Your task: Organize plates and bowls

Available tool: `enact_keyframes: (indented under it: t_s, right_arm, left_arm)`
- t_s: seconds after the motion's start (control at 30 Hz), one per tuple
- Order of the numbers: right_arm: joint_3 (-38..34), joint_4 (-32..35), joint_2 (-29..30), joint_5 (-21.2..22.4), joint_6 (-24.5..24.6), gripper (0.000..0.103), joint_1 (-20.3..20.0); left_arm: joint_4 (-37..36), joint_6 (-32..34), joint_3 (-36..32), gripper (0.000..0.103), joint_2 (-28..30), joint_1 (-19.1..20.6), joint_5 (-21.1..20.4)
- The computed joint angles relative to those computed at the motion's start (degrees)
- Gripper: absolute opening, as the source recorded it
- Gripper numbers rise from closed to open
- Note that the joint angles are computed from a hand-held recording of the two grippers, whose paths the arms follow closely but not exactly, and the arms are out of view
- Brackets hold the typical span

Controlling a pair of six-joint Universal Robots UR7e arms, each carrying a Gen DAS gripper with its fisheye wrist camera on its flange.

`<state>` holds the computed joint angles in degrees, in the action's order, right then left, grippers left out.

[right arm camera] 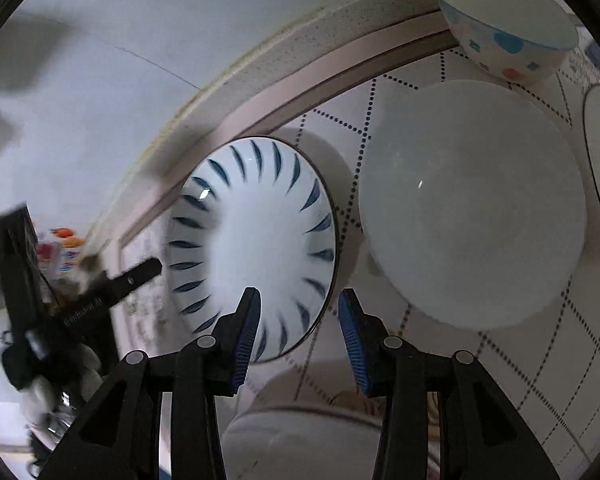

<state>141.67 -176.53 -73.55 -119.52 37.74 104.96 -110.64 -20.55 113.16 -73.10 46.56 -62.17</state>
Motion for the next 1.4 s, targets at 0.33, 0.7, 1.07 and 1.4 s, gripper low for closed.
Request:
enact_keyframes:
  t_s: [0.33,0.7,1.07,1.4]
  right_arm:
    - [0.71,-2.96,2.55,-4.1,0.41,0.011,-1.43]
    - [1.7,-2.19,1.64,-6.16,-1.78,0.01,0.61]
    - [4.51,4.4,-7.33,-6.38,-1.42,0.01,5.68]
    - [6.65,18.92,-19.89,-8.59,2.83,0.01,15.0]
  left_arm:
    - [-3.23,6.49,0.19,0.016,3.22,0.29,-1.56]
    - [-2.8,5.71,3.8,0.016,-1.57,-2.86,-1.76]
    - [1.75,-0.66,6.85,0.016,-12.2,-9.62,-4.28]
    - [8.54,-6.44,7.6,0.016,-21.23,-15.35,-5.09]
